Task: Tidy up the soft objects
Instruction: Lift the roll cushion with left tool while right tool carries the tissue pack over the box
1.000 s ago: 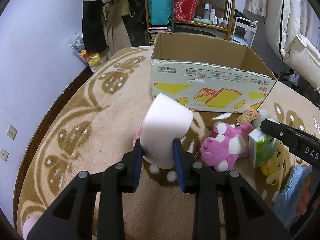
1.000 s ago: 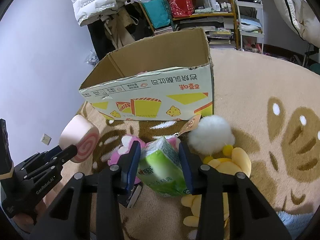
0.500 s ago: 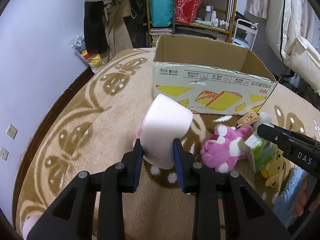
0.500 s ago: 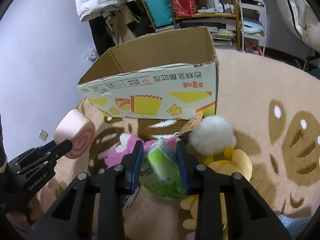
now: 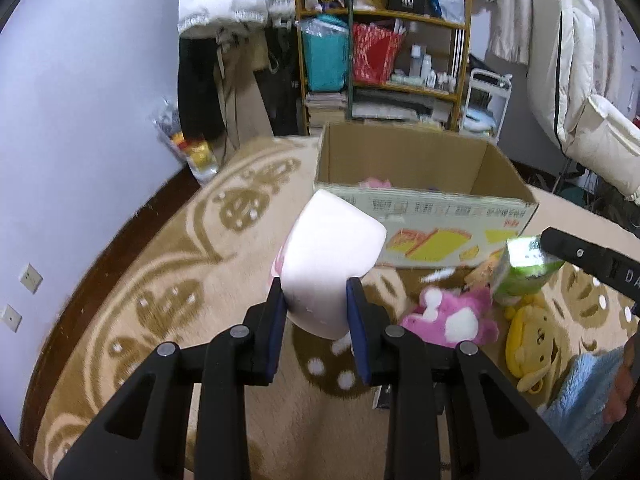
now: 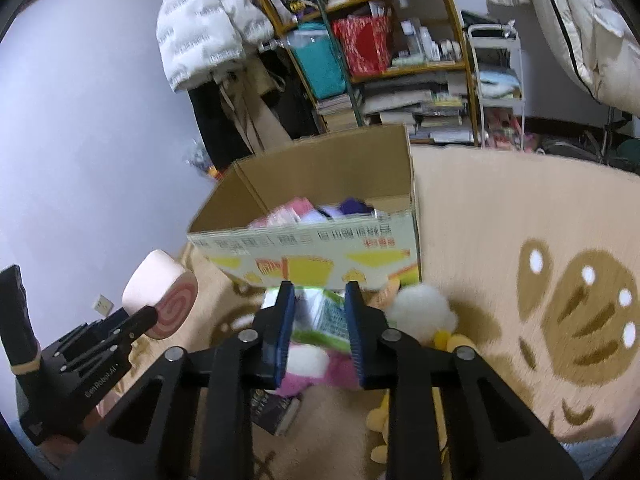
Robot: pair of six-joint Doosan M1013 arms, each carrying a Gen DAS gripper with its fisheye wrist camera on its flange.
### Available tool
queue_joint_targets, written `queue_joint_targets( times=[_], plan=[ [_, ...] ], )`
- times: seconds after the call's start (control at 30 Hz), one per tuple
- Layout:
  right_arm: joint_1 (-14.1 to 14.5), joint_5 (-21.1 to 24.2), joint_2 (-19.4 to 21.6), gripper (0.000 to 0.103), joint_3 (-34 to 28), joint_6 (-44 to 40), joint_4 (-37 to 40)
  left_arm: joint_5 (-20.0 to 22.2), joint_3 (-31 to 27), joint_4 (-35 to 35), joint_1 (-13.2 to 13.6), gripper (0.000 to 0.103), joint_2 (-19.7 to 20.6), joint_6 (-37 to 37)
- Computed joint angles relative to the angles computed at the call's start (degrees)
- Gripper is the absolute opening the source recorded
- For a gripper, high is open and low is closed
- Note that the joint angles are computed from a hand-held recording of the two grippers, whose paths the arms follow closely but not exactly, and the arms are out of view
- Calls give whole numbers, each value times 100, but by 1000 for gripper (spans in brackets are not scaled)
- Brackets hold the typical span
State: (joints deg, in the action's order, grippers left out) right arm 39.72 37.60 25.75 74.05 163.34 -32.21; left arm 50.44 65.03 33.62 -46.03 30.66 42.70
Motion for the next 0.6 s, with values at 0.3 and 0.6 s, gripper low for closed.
queue_joint_targets(
  times=[0.3,0.6],
  plan=[
    [-79,-88,55,1,-80,-391,342,16,-140,145,46,28,7,-243],
    [-30,-100,-48,1,-159,-248,-190,-31,-206,368,14,28,-16,-301]
  ],
)
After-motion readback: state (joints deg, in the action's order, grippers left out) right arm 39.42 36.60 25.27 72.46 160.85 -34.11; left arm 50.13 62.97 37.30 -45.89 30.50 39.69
